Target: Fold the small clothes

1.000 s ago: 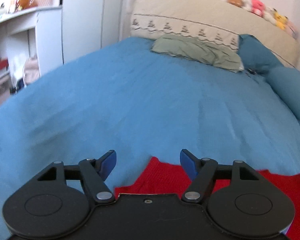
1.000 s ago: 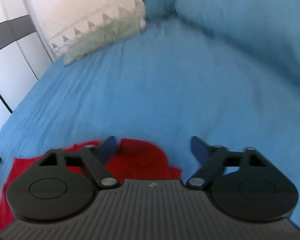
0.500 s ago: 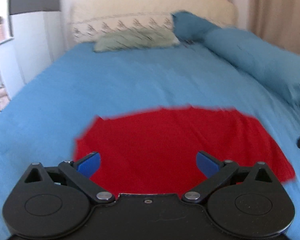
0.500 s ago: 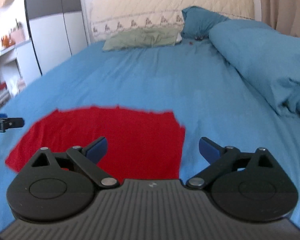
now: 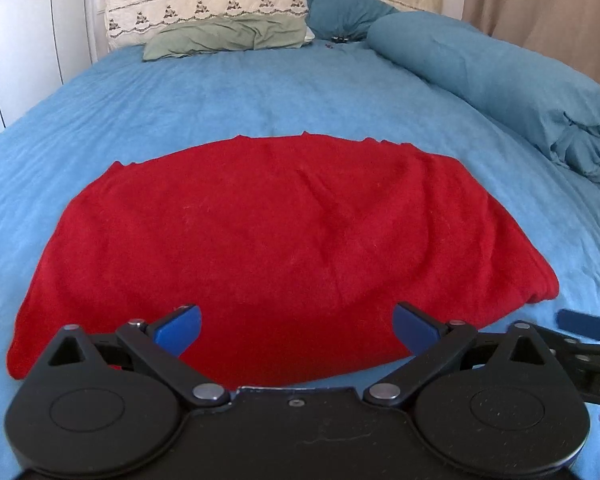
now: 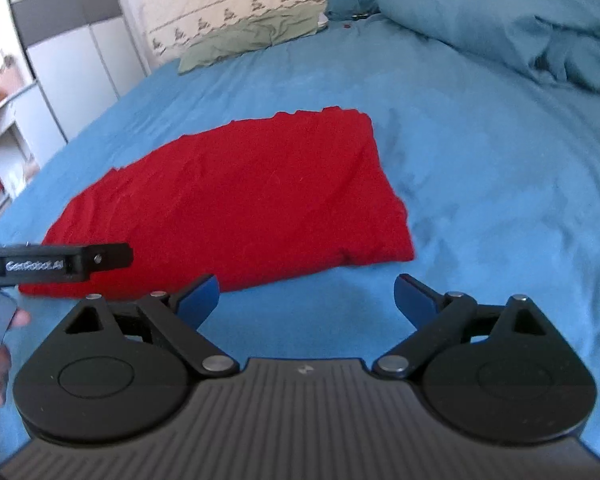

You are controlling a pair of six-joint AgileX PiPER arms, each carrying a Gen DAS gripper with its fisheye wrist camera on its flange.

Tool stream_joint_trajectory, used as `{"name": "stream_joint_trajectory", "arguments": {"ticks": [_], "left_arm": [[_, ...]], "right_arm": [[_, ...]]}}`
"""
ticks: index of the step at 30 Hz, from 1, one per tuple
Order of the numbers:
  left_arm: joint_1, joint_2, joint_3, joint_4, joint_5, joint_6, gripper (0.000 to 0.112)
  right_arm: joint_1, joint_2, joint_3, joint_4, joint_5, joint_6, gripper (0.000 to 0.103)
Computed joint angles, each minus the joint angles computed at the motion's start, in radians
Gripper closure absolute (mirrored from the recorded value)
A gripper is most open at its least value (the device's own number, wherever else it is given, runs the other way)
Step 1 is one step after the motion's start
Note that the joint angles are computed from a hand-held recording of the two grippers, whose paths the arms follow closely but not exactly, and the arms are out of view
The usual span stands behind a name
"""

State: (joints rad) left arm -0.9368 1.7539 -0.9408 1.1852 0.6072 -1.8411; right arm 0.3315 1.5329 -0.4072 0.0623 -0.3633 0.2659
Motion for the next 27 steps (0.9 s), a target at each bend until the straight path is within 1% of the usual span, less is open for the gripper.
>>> {"name": "stream_joint_trajectory", "arguments": {"ticks": [2,3,5,6,8,10,11,12,14,15,18,19,20,23,25,27], "left_arm": [[0.017,0.0,0.003,0.009,-0.013,0.002,0.009],[0.024,0.003,0.002,0.013,-0.016,0.003,0.009],[0.04,0.013,-0.009,0.018,-0.018,0.014,0.009],[0.052,0.015,-0.011,0.023,-0.022,0.019,0.009],[0.071,0.023,-0.017,0.039,-0.022,0.016,0.009],[0.087,0.024,-0.015,0.061,-0.024,0.001,0.009],[0.096,0.03,-0.02,0.059,-0.025,0.006,0.009],[0.107,0.035,-0.027,0.05,-0.031,0.019,0.009],[0.129,0.045,-0.037,0.048,-0.043,0.031,0.009],[0.138,0.051,-0.041,0.054,-0.047,0.033,0.009],[0.163,0.082,-0.069,0.072,-0.038,0.039,0.009],[0.172,0.092,-0.078,0.076,-0.034,0.04,0.009],[0.185,0.106,-0.096,0.069,-0.026,0.047,0.009],[0.232,0.125,-0.118,0.06,-0.052,0.047,0.009],[0.257,0.14,-0.131,0.057,-0.049,0.051,0.009],[0.282,0.145,-0.126,0.075,-0.057,0.024,0.009]], "right_arm": [[-0.036,0.063,-0.023,-0.15,-0.055,0.153,0.0],[-0.05,0.101,-0.037,-0.185,-0.079,0.211,0.0],[-0.076,0.152,-0.052,-0.214,-0.126,0.31,0.0],[-0.106,0.184,-0.054,-0.253,-0.179,0.393,0.0],[-0.144,0.222,-0.061,-0.263,-0.246,0.482,0.004],[-0.163,0.249,-0.089,-0.252,-0.252,0.52,0.005],[-0.161,0.258,-0.102,-0.226,-0.245,0.503,0.007],[-0.146,0.267,-0.112,-0.167,-0.247,0.446,0.008],[-0.125,0.284,-0.133,-0.088,-0.242,0.363,0.015],[-0.118,0.293,-0.139,-0.06,-0.247,0.338,0.017],[-0.102,0.299,-0.17,-0.034,-0.215,0.277,0.027],[-0.098,0.294,-0.179,-0.05,-0.203,0.261,0.033],[-0.094,0.29,-0.189,-0.067,-0.19,0.251,0.035],[-0.074,0.292,-0.22,-0.023,-0.149,0.173,0.035],[-0.081,0.313,-0.249,-0.019,-0.12,0.174,0.036],[-0.098,0.331,-0.261,-0.062,-0.116,0.225,0.035]]}}
